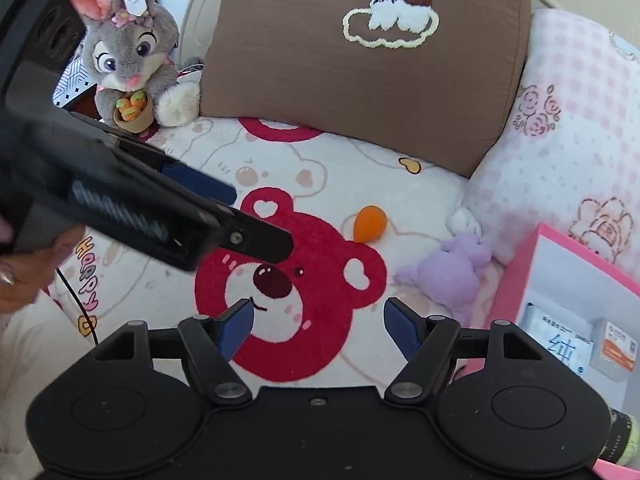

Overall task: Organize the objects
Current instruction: 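Move the left gripper down toward the orange sponge on the blanket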

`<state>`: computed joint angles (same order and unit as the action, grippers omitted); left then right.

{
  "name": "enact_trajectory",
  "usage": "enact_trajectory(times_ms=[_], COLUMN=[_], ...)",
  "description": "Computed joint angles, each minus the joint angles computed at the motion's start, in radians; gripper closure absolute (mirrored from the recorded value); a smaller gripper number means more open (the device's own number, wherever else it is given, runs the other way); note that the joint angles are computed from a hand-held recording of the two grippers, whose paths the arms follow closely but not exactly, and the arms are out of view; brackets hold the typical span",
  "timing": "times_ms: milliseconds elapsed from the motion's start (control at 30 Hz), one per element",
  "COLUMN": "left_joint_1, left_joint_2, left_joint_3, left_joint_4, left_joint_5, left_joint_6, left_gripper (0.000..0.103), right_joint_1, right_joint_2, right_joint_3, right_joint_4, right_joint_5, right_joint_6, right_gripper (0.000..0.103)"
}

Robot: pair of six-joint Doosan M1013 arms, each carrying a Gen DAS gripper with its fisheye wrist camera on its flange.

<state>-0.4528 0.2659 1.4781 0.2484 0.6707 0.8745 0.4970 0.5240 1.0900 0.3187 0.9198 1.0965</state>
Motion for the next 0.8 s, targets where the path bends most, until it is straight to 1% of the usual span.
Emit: enact_trajectory(times_ms=[33,67,167,233,300,367,433,600,667,700,733,767,800], left_joint_1=[-0.001,0.003,0.028,0.036,0.046,0.062,0.074,0.095,0.104,0.108,0.11,0.108,0.107], left_joint_2=[0.006,0.009,0.018,0.022,0.023,0.026,0.034,0.063,0.074,0.079,0.085,0.09,0.095], left_joint_3=[-0.001,0.001,0.008,0.018,0.031,0.044,0.054,0.068,0.076,0.078,0.077,0.075,0.074], left_joint_4=[0.03,0.029,-0.035,-0.025,-0.035,-0.089,-0.112,-0.156,-0.178,-0.187,-0.181,-0.142,-0.104], left_joint_5=[0.008,0.006,-0.009,-0.026,-0.06,-0.102,-0.138,-0.213,-0.254,-0.267,-0.273,-0.276,-0.284], left_joint_6=[-0.02,-0.027,-0.01,-0.025,-0.022,0.001,-0.018,-0.043,-0.042,-0.041,-0.048,-0.085,-0.125], left_gripper=[0.026,0.026,0.026,0.026,0.026,0.026,0.027,0.028,0.03,0.032,0.038,0.041,0.042], right_joint_1=[0.002,0.005,0.013,0.017,0.02,0.022,0.026,0.035,0.041,0.042,0.043,0.045,0.046], right_joint_2=[0.006,0.012,0.028,0.04,0.051,0.065,0.077,0.113,0.133,0.143,0.153,0.161,0.165], right_joint_3=[-0.005,-0.009,-0.015,-0.025,-0.031,-0.042,-0.049,-0.068,-0.085,-0.094,-0.105,-0.108,-0.105], right_joint_4=[-0.002,-0.008,-0.024,-0.03,-0.033,-0.032,-0.033,-0.033,-0.053,-0.059,-0.062,-0.074,-0.086], right_joint_5=[-0.002,-0.008,-0.035,-0.043,-0.056,-0.061,-0.073,-0.105,-0.11,-0.109,-0.109,-0.128,-0.152], right_joint_6=[0.004,0.007,0.008,0.011,0.018,0.025,0.026,-0.023,-0.021,-0.014,-0.006,0.012,0.031], right_gripper=[0.027,0.027,0.027,0.027,0.027,0.027,0.027,0.032,0.035,0.035,0.039,0.042,0.042])
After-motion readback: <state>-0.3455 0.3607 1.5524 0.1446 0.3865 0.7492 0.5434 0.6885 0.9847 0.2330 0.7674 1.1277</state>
